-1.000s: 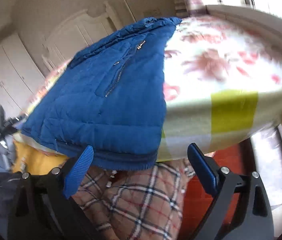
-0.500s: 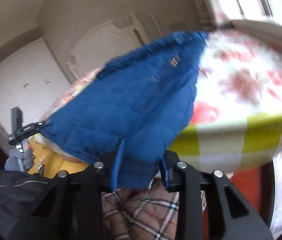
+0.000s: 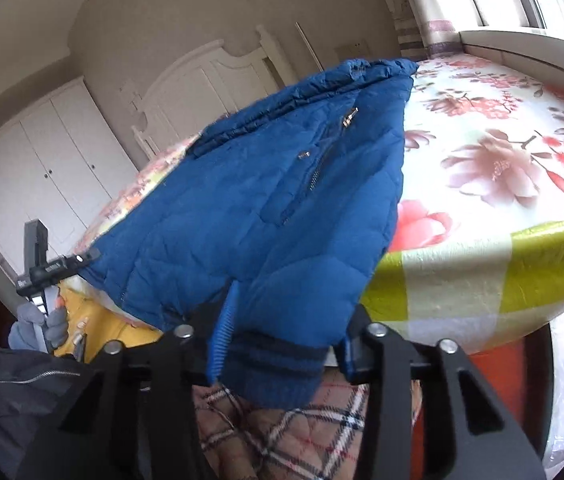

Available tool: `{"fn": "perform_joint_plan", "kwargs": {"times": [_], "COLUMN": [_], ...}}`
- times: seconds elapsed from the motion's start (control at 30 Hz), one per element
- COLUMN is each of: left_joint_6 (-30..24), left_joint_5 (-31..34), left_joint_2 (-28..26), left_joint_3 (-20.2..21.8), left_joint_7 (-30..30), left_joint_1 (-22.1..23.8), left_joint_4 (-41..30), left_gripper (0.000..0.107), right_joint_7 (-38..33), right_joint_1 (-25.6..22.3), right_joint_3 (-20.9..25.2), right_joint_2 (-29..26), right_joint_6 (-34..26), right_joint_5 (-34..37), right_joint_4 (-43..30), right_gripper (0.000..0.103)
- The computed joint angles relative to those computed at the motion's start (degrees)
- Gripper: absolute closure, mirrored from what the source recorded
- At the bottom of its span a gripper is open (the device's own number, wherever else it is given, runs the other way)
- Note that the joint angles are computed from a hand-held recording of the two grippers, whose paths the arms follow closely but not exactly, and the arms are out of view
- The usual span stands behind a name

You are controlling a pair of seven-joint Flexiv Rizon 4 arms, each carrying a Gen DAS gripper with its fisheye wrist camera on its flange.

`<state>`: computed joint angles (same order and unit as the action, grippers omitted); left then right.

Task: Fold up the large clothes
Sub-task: 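Lift the hem with both tools and fold it toward the collar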

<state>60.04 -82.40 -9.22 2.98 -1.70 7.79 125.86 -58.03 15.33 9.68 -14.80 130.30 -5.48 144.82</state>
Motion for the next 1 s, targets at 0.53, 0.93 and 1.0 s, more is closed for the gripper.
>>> {"fn": "perform_joint_plan", "kwargs": {"times": [0.53,0.93,1.0], "left_joint_6": [-33.4,-29.4,-23.3], "left_joint_5": [7.4,0.8,3.2], "left_joint_2": [14.8,5.9,-1.8], "left_joint_3": [11.3,4.2,0.3], "left_joint_7": [-3.7,-22.9,-30.8], "left_joint_1": [9.3,6.1,5.6], "left_joint_4": [5.9,-15.0,-24.0], "left_gripper": [0.088,0.087,0.085], "right_joint_7": [-11.1,-17.4,-21.4], "right_joint_1": [6.1,14.2,19.8], "right_joint_3": [5.6,-12.0,-21.4], "right_joint_2": [19.1,22.9,16.9], "right_joint_6": [-2.2,-30.2,-36.7], "right_joint_5": [15.7,18.2,23.3], "right_joint_4": [7.8,-17.8,-27.2], "right_gripper": [0.088,0.088,0.087]}}
